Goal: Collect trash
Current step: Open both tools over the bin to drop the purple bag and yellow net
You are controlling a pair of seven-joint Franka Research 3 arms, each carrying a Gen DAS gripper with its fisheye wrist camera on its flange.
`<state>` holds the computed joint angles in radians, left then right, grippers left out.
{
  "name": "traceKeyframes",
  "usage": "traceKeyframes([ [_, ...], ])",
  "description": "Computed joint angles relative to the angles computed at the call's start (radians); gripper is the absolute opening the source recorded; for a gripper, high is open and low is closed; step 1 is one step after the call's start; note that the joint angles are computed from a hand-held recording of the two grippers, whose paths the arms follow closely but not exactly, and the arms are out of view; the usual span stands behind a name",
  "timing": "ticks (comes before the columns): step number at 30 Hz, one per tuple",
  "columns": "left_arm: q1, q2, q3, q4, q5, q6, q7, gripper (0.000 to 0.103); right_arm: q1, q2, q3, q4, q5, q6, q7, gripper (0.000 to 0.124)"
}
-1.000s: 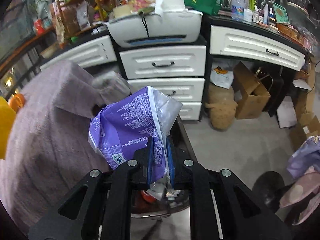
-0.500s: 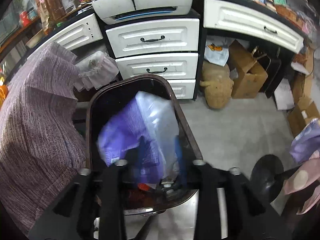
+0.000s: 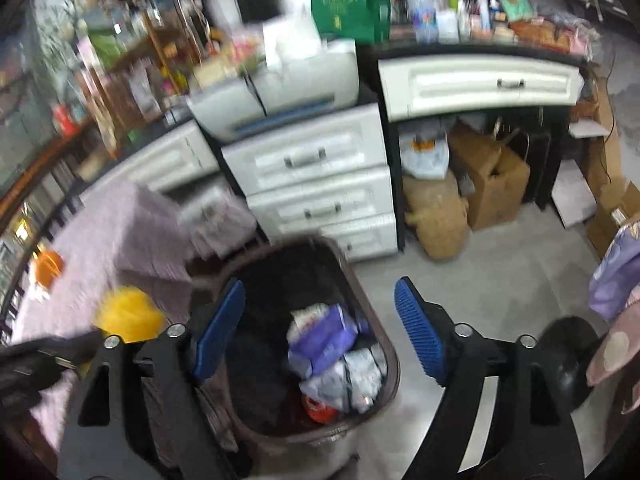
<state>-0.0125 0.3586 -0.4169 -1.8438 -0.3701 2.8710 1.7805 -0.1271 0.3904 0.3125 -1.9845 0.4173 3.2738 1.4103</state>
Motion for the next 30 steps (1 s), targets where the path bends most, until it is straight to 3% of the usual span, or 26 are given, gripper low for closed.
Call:
traceKeyframes([
  [4, -0.043, 0.049, 0.036, 0.06, 0.072, -0.047, -0.046, 0.009, -0.163, 0.002, 0.173, -0.041, -0.062, 0.108, 0.023, 0.087],
  [10, -0.08, 0.114, 0.059, 0.143, 0.166, -0.1, -0.094, 0.009, -0.2, -0.002, 0.192, -0.067, -0.144, 0.175, 0.122, 0.087],
  [18, -0.102, 0.186, 0.069, 0.226, 0.238, -0.149, -0.13, 0.009, -0.235, -0.01, 0.194, -0.089, -0.26, 0.178, 0.249, 0.087],
  [21, -0.094, 0.203, 0.054, 0.241, 0.239, -0.155, -0.117, 0.018, -0.244, -0.014, 0.194, -0.095, -0.309, 0.184, 0.292, 0.088],
  [25, -0.083, 0.196, 0.038, 0.216, 0.234, -0.123, -0.091, 0.06, -0.242, -0.026, 0.18, -0.105, -0.366, 0.191, 0.347, 0.09],
  [26, -0.073, 0.19, 0.026, 0.201, 0.224, -0.104, -0.08, 0.066, -0.245, -0.027, 0.18, -0.107, -0.383, 0.194, 0.362, 0.09],
  [30, -0.042, 0.176, -0.005, 0.169, 0.187, -0.076, -0.055, 0.076, -0.254, -0.037, 0.177, -0.119, -0.447, 0.212, 0.427, 0.093],
])
